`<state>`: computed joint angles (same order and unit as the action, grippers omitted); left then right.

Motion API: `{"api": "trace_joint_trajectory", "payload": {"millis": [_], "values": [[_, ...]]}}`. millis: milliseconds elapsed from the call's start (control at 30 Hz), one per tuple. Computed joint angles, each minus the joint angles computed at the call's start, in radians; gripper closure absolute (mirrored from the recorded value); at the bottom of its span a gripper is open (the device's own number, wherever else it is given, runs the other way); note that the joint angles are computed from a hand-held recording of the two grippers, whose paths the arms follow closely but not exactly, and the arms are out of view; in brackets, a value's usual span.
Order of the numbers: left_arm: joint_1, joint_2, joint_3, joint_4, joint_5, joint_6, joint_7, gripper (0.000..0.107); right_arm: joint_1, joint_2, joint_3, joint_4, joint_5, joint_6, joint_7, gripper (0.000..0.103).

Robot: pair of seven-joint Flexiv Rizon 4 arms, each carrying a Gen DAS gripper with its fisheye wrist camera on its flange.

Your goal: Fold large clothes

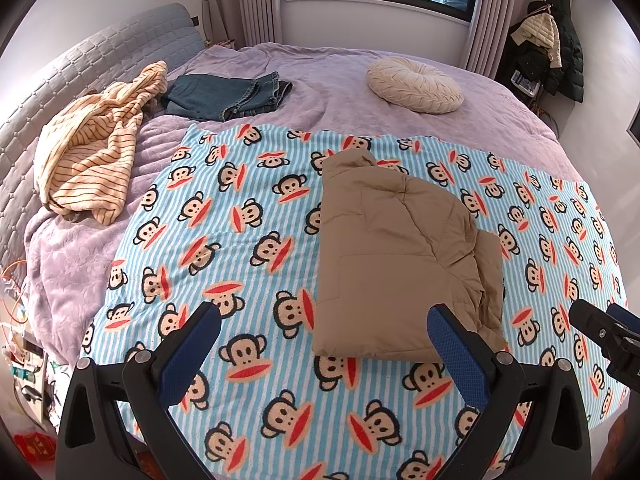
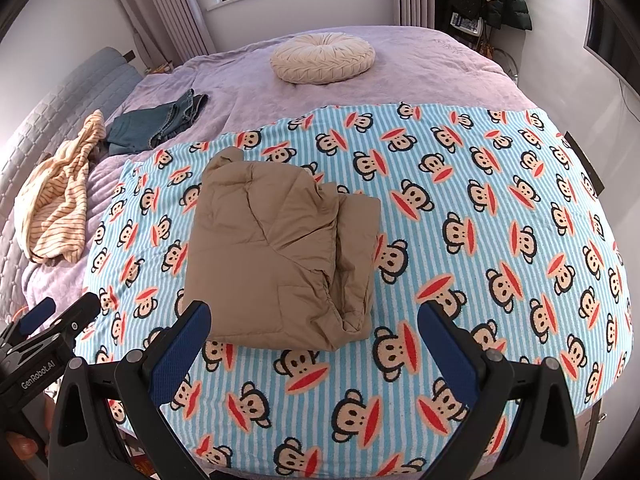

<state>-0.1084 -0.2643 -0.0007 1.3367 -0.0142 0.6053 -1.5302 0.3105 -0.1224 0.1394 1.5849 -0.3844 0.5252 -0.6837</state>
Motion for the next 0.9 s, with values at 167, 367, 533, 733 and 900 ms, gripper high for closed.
{"api": "trace_joint_trajectory", "payload": {"millis": [167, 367, 533, 733, 900], "values": [[0.000, -0.001, 0.000, -0.002, 0.000, -0.001, -0.001, 0.004, 0.001, -0.001, 0.000, -0.001, 0.000, 0.000, 0.001, 0.000], [0.000, -0.003, 0.000, -0.004, 0.001, -0.002, -0.001, 0.004, 0.003, -0.001, 0.000, -0.003, 0.000, -0.002, 0.003, 0.000], [0.001, -0.005, -0.001, -0.007, 0.000, -0.002, 0.001, 0.004, 0.001, -0.001, -0.001, -0.001, 0.002, -0.001, 0.001, 0.000], [0.001, -0.003, 0.000, -0.004, -0.003, -0.002, 0.001, 0.004, 0.001, -0.002, -0.001, -0.003, 0.002, -0.001, -0.001, 0.000], [0.002, 0.001, 0.000, 0.002, -0.003, 0.000, 0.002, 0.004, 0.004, 0.000, 0.001, -0.001, 0.001, -0.003, 0.007, 0.000]]}}
